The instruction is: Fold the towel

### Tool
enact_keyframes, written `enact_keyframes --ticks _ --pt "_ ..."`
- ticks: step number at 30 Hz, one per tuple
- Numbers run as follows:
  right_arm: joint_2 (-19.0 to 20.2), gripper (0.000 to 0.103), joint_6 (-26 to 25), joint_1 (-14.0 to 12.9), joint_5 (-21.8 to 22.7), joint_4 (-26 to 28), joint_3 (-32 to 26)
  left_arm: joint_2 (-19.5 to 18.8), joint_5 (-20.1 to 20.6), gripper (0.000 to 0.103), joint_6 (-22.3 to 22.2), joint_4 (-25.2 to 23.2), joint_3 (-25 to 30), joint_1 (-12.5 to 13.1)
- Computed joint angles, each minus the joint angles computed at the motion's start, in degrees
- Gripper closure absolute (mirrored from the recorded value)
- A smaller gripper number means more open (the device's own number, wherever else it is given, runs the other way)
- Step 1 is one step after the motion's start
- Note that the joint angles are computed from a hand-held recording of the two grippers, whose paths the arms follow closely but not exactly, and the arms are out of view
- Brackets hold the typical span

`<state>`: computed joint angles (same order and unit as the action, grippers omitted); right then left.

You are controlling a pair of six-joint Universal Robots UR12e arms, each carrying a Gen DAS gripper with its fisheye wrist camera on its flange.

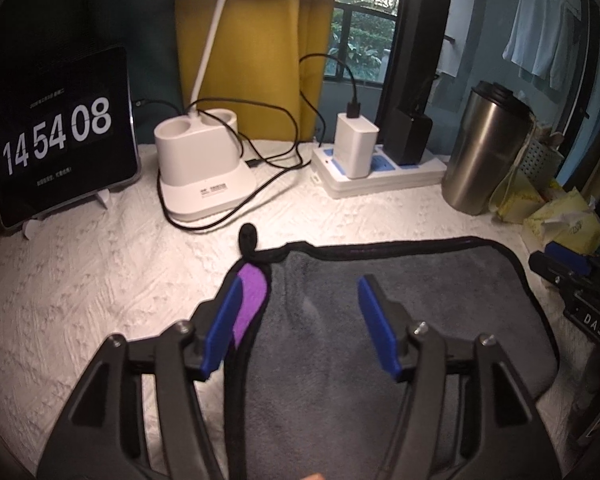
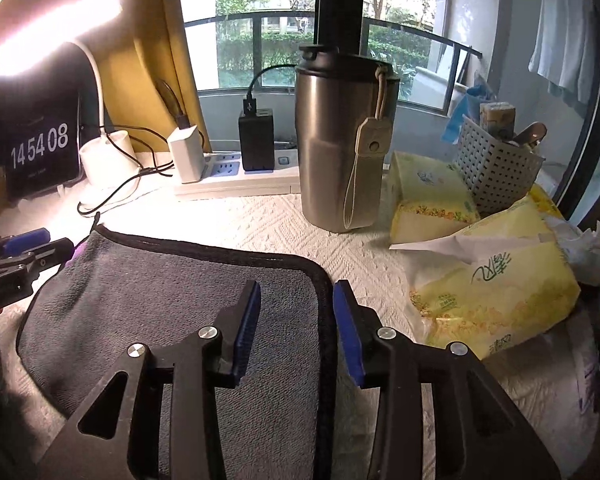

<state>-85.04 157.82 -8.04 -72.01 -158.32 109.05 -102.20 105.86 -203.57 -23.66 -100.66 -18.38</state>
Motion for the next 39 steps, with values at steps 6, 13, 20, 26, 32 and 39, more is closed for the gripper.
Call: enact_keyframes --ticks 6,13,20,26,32,39 --pt "-1.7 0.063 0.2 -0.3 0.6 -1.1 1.3 1.3 0.4 0.041 0.4 1.7 -1.1 -0.5" --pt "-3.8 0.063 -0.1 -0.6 1.2 -1.9 2.7 3.1 0.8 0.040 0.4 2.7 -2.0 -1.2" --pt "-6.0 0.063 -0.3 -1.1 1.7 -2.6 4.3 4.9 1.5 0.040 0.4 3.5 -3.4 -1.7" --pt "-7.9 0.063 -0.4 -1.4 2.1 -3.3 5.7 6.1 1.9 0.040 0.3 4.0 -4.6 -2.2" --pt "-9.5 0.063 -0.4 -1.7 2.6 -3.9 7.0 7.4 2.3 0.039 0.1 4.7 -5.8 -2.8" --pt "-11.4 0.063 -0.6 -2.0 3.0 -4.4 8.5 8.8 2.5 0.039 0.2 6.2 -7.3 -3.3"
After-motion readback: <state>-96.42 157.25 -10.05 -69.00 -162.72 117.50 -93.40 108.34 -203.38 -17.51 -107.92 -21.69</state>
